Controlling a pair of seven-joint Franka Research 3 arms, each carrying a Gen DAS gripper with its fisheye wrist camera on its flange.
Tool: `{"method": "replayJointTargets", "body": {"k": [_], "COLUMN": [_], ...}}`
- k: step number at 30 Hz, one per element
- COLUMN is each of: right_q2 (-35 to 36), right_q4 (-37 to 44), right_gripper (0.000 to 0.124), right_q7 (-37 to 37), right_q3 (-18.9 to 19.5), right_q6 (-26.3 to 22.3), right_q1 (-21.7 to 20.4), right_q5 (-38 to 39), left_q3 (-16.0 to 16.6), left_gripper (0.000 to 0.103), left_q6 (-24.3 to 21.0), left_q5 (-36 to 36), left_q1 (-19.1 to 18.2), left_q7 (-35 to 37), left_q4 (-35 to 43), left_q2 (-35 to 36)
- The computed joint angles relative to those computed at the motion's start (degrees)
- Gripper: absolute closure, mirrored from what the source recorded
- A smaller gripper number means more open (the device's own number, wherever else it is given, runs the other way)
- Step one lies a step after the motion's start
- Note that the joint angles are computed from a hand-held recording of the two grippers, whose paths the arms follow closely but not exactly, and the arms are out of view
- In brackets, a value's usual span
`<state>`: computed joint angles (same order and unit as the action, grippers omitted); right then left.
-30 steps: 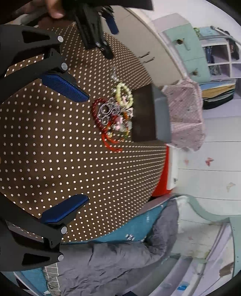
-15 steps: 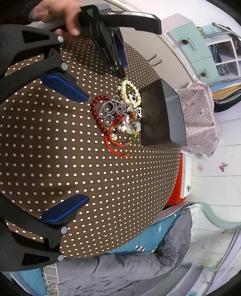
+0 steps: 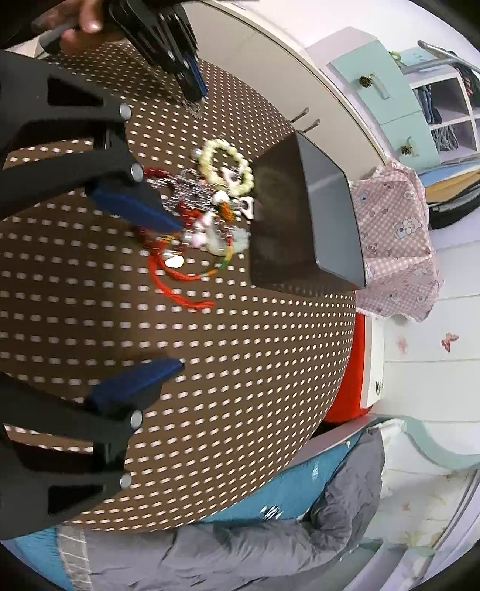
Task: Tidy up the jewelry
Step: 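Carry both items over the grey metal box and open both grippers to drop them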
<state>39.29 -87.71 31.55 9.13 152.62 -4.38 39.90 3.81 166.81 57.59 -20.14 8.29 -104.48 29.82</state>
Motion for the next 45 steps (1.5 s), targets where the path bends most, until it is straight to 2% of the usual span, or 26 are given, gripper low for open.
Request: {"method": "replayJointTargets", "body": {"k": [2, 3, 4, 6, 10, 15, 28, 34, 36, 41, 43, 45], "right_q2": [2.2, 3.4, 4.2, 4.2, 0.9, -3.6, -10.9, -10.0, -8.7, -3.5, -0.2, 3.2], "right_q4": [3.2, 4.9, 6.1, 6.3, 3.9, 1.9, -0.8, 2.7, 5.3, 13.7, 18.5, 23.1], "right_gripper": [0.078, 0.088, 0.107, 0.12, 0.12, 0.12, 0.12, 0.12, 0.12, 0.12, 0.12, 0.12], "right_q7": [1.3, 2.2, 2.3, 1.2, -4.9, -13.5, -23.8, -23.8, -22.7, -16.9, -13.3, -9.3], "right_q3": [-1.3, -2.1, -2.5, -1.9, 2.1, 4.1, 0.3, -0.7, -0.8, -0.6, -0.5, -0.7], "right_q6": [-1.5, -2.7, -3.8, -4.2, -5.7, -8.9, -16.2, -17.5, -17.6, -18.1, -19.1, -19.7], "right_q1": [1.6, 2.5, 3.0, 2.7, -1.4, -4.7, -4.8, -3.4, -2.8, -1.3, -0.5, 0.3], "right_q5": [-2.9, -4.9, -6.5, -7.5, -2.4, 6.2, 20.6, 22.7, 22.5, 18.8, 15.8, 12.2], "left_q3": [0.6, 0.8, 0.9, 0.8, 1.0, 0.8, -2.3, -4.2, -4.5, -4.7, -6.3, -9.4], "left_gripper": [0.094, 0.094, 0.094, 0.094, 0.094, 0.094, 0.094, 0.094, 0.094, 0.094, 0.094, 0.093], "left_q6": [0.2, 0.1, 0.1, 0.5, 0.8, 0.9, -0.1, -0.1, 0.8, 4.2, 4.0, 2.9], "left_q5": [0.9, 1.5, 2.0, 2.7, 4.8, 9.0, 20.4, 22.7, 22.1, 14.9, 8.8, 1.5], "left_q1": [-0.4, -0.6, -0.7, -0.4, -0.5, -0.4, 2.7, 4.6, 5.2, 6.1, 7.2, 9.2], "left_q7": [-0.9, -1.5, -2.1, -2.7, -5.0, -8.0, -16.4, -16.1, -14.4, -5.8, 1.7, 9.8], "left_q4": [-0.5, -0.6, -0.7, -1.1, -1.7, -1.2, -1.4, 1.3, 3.6, 12.5, 16.8, 20.9], "left_q2": [-0.6, -1.0, -1.2, -1.7, -2.6, -4.1, -8.5, -8.9, -7.8, -2.8, 0.1, 3.4]}}
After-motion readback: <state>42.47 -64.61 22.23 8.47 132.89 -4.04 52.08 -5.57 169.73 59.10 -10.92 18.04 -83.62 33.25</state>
